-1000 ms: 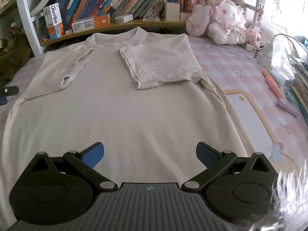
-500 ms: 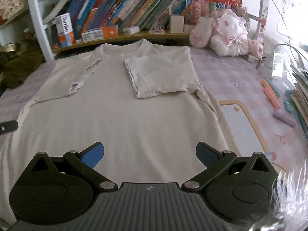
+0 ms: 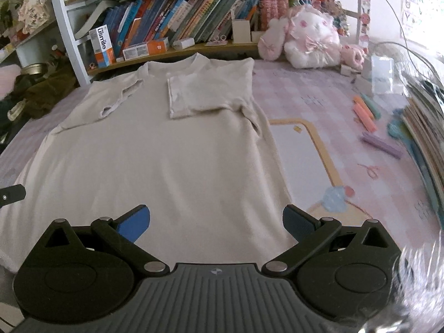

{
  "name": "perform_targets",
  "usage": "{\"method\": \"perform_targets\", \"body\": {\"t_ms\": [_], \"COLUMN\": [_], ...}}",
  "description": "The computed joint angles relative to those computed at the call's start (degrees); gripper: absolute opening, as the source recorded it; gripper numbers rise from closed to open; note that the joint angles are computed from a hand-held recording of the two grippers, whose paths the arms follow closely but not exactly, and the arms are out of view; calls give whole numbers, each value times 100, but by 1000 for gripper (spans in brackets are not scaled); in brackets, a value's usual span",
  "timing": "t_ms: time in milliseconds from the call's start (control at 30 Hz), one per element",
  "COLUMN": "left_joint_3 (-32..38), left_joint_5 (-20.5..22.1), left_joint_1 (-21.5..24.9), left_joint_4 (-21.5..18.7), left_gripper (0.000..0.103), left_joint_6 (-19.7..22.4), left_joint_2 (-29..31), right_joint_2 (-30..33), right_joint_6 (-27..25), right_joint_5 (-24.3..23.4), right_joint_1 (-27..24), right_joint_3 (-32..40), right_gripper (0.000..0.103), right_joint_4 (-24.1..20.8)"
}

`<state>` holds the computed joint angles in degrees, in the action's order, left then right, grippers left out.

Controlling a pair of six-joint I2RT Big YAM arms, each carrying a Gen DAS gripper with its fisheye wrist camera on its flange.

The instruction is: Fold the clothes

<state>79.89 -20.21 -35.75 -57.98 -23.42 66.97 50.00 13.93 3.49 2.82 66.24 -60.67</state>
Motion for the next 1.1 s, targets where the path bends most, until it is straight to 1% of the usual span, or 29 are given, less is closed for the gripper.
{"method": "perform_targets", "body": {"t_ms": [33, 200, 367, 433, 533, 700, 833, 1033, 1067, 1100], "left_joint_3": [-16, -34, -78, -134, -240, -363, -472, -618, -653, -687], "left_joint_5": [-93, -262, -402, -439, -464, -536, -501, -412, -356, -299], "left_joint_1": [-104, -374, -574, -618, -651, -595, -500, -214, -140, -66], "left_joint_4": [-72, -409, -757, -932, -1081, -1270, -1340, -1398, -1377, -1356], "left_gripper": [85, 86, 87, 87, 87, 87, 87, 87, 87, 87], "left_joint_6": [-80, -436, -608, -724, -955, -1294, -1422, -1275, -1235, -1194], "left_joint_2": [-33, -99, -156, -225, -356, -500, -626, -754, -787, -820], "right_joint_2": [-83, -420, -590, -613, -673, -718, -729, -662, -647, -632], "right_joint_6": [-36, -178, -212, -225, -277, -303, -315, -274, -264, -257], "right_joint_5": [-72, -340, -538, -581, -651, -715, -917, -1410, -1472, -1525], "right_joint_1": [-79, -424, -587, -587, -592, -605, -769, -1310, -1394, -1465], "right_joint_3": [-43, -208, -312, -330, -353, -348, -319, -279, -278, -277], "right_gripper": [103, 103, 103, 103, 103, 103, 103, 100, 98, 94], "right_joint_4": [-58, -328, -569, -680, -831, -1052, -1230, -1580, -1631, -1679]}}
